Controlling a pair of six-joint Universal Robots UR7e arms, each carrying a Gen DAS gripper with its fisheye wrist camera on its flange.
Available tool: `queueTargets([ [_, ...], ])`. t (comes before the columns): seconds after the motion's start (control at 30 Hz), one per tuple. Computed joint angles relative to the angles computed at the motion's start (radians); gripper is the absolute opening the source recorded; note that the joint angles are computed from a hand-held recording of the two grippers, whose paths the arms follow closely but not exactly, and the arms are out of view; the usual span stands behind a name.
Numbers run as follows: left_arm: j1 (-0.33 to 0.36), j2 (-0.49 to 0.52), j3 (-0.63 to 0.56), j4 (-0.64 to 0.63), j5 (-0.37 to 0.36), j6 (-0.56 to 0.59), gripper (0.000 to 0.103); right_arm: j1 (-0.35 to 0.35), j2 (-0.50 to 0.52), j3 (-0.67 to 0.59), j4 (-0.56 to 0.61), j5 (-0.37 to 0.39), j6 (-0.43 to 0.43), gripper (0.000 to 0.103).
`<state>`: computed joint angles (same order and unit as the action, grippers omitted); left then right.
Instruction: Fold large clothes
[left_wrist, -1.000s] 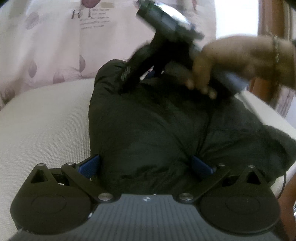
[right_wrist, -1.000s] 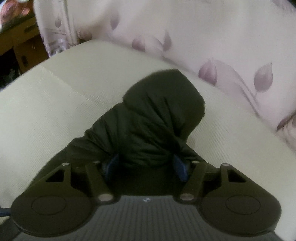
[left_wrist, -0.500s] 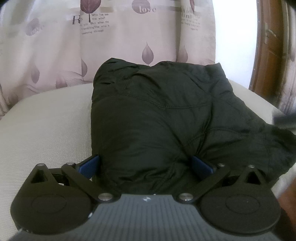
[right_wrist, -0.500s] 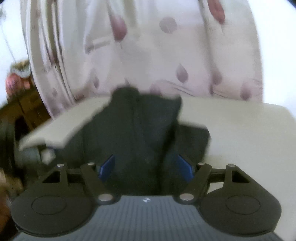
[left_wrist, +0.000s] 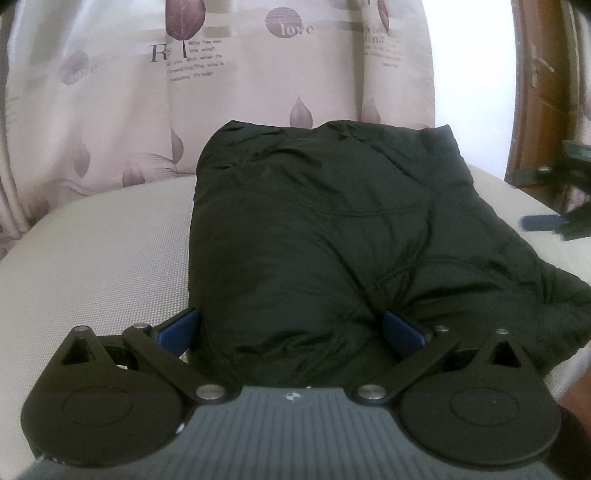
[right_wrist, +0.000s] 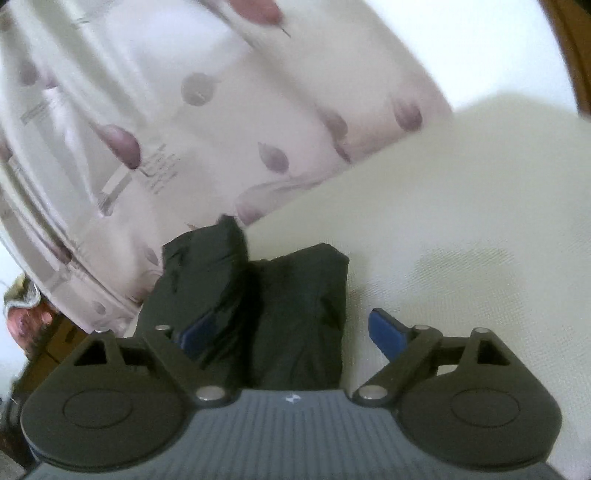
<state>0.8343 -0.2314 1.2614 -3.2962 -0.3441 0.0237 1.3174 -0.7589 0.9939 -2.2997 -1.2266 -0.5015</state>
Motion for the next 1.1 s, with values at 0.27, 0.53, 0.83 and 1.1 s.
queueTargets([
  [0.27, 0.001, -0.001, 0.005, -0.002, 0.001, -0.010, 0.103, 0.069, 0.048, -0.008, 0.079, 0.021, -0.103, 0.093],
  [0.53, 0.001, -0.018, 0.026, 0.016, 0.002, -0.082, 0.103, 0.013, 0.106, -0.111, 0.295, 0.279, -0.126, 0.044],
  [0.83, 0.000, -0.015, 0.019, 0.022, 0.005, -0.068, 0.103, -0.010, 0.268, -0.374, 0.509, 0.270, 0.005, 0.048],
  [1.1, 0.002, -0.022, 0.023, 0.036, 0.002, -0.076, 0.103, 0.008, 0.133, -0.206, 0.255, 0.203, -0.069, 0.094],
])
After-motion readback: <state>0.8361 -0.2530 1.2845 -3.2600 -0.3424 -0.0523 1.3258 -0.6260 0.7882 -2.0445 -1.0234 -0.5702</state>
